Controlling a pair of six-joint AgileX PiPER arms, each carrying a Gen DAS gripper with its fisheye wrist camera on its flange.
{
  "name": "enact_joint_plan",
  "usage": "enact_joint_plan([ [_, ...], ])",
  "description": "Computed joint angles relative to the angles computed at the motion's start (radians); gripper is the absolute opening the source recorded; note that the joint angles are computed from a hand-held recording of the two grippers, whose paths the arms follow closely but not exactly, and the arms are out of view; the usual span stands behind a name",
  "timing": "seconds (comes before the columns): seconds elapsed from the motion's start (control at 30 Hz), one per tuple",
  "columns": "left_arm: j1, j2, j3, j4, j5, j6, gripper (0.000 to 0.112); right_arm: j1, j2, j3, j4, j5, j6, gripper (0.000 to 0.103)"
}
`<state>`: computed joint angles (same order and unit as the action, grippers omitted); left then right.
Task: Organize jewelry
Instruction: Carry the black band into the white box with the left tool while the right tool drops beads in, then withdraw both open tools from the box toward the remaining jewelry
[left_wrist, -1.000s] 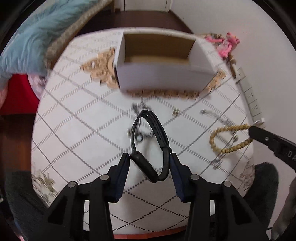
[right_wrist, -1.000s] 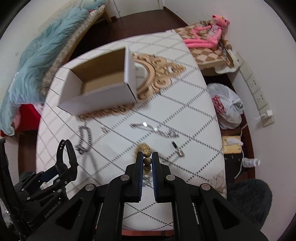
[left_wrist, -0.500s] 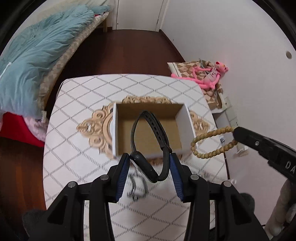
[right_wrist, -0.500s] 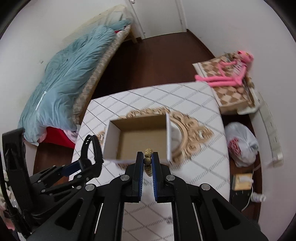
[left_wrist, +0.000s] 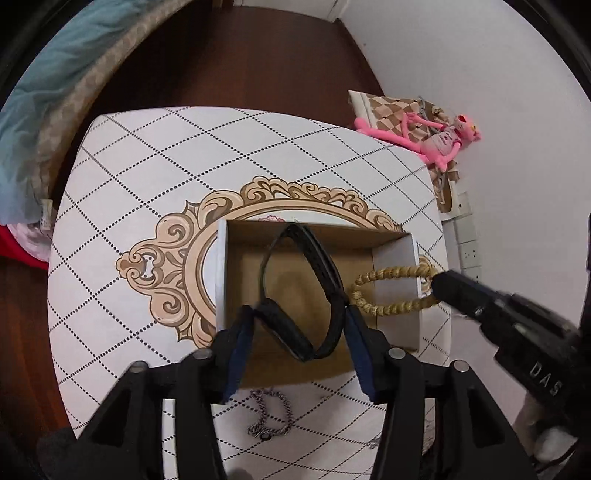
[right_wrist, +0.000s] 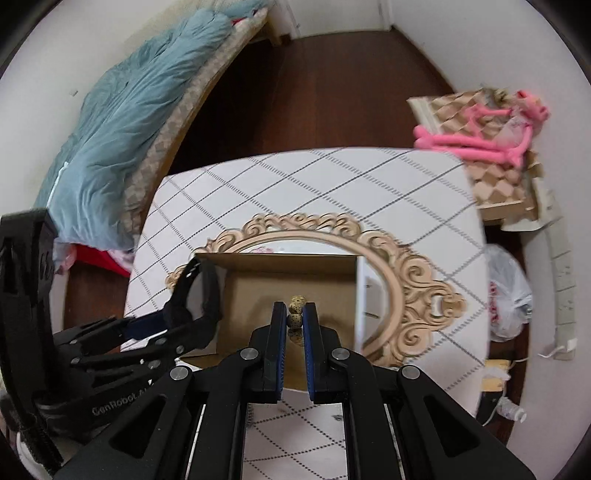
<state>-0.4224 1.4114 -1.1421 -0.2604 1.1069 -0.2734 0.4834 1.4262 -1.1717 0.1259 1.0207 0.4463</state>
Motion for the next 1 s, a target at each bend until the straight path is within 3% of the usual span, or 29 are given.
enact_joint_plan([
  [0.03, 0.009, 0.006, -0.011, -0.004, 0.004, 0.001, 0.051, -0.010, 0.006, -0.001, 0.023, -0.003, -0.014, 0.009],
  [0.07, 0.016, 0.010, -0.024, -0.005, 0.008, 0.002, 0.067, -0.032, 0.023, -0.008, 0.061, 0.000, -0.055, 0.010],
  [0.13, 0.029, 0.007, -0.046, -0.003, 0.014, -0.005, 0.089, -0.070, 0.042, -0.016, 0.127, 0.009, -0.114, 0.010],
  [0.23, 0.040, 0.014, -0.083, 0.033, 0.042, -0.026, 0.089, -0.094, 0.058, -0.026, 0.158, 0.022, -0.137, 0.013],
  [0.3, 0.036, 0.014, -0.095, 0.082, 0.054, -0.053, 0.094, -0.103, 0.059, -0.026, 0.156, 0.027, -0.138, 0.036],
  [0.37, 0.021, 0.001, -0.087, 0.151, 0.047, -0.092, 0.100, -0.106, 0.054, -0.023, 0.139, 0.030, -0.124, 0.051],
  [0.47, -0.018, -0.029, -0.058, 0.273, 0.027, -0.166, 0.100, -0.093, 0.042, -0.009, 0.095, 0.031, -0.092, 0.066],
  [0.57, -0.068, -0.066, -0.006, 0.384, -0.004, -0.255, 0.100, -0.015, 0.033, 0.002, -0.065, 0.049, 0.029, 0.089],
  [0.8, -0.179, -0.108, 0.100, 0.551, -0.003, -0.404, 0.102, 0.179, 0.013, 0.094, -0.329, 0.075, 0.297, 0.100],
  [1.0, -0.233, -0.151, 0.131, 0.573, 0.024, -0.455, 0.102, 0.236, -0.009, 0.139, -0.377, 0.063, 0.396, 0.100],
])
